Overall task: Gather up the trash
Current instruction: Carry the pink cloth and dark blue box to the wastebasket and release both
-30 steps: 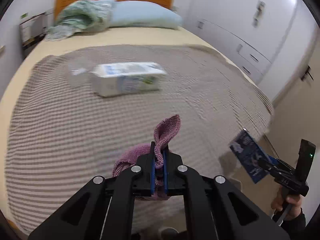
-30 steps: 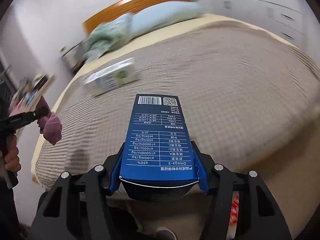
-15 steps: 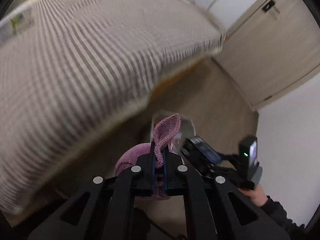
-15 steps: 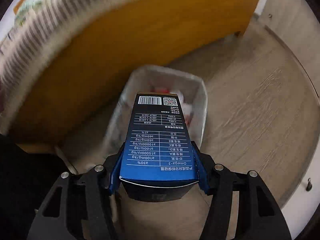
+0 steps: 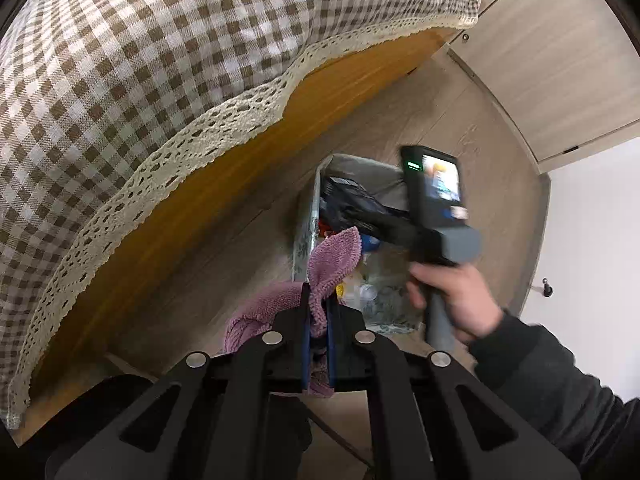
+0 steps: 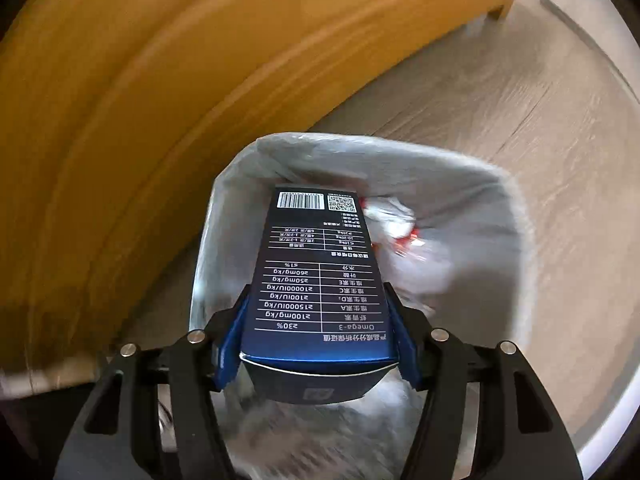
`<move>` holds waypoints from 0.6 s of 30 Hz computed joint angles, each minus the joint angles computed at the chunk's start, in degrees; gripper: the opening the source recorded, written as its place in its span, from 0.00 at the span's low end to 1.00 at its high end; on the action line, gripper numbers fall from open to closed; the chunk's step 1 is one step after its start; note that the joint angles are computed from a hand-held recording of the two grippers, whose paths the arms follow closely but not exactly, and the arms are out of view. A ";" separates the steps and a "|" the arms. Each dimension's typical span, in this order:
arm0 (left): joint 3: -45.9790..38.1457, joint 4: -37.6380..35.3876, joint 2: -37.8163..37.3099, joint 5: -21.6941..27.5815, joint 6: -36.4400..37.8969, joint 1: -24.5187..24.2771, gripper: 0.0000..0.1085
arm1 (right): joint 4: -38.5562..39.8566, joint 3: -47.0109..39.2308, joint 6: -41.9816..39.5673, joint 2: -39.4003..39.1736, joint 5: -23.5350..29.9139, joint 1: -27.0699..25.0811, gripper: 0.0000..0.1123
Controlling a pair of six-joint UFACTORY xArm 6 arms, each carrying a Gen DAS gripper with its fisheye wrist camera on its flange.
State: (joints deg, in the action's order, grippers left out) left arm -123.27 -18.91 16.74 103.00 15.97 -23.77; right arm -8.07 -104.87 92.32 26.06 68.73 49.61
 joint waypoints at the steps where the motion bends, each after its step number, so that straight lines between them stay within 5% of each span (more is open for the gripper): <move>1: 0.19 0.26 0.07 -0.11 -0.03 -0.13 0.03 | -0.17 -2.39 -0.08 2.17 1.59 -0.24 0.53; 4: 0.06 1.05 0.76 -0.15 -0.55 -0.65 0.03 | 1.02 -5.87 0.68 6.89 2.92 -1.10 0.56; 8: 0.96 1.44 1.28 -0.73 -1.57 -2.25 0.03 | 5.52 0.51 -1.24 4.51 -5.52 -1.91 0.67; 15: -2.18 -1.27 4.96 0.90 -2.90 -4.24 0.03 | -5.09 11.39 7.00 -9.96 -5.74 1.93 0.70; 18: -2.45 -2.99 6.43 1.14 -3.40 -5.96 0.03 | -9.15 14.38 11.72 -16.76 -0.47 4.95 0.70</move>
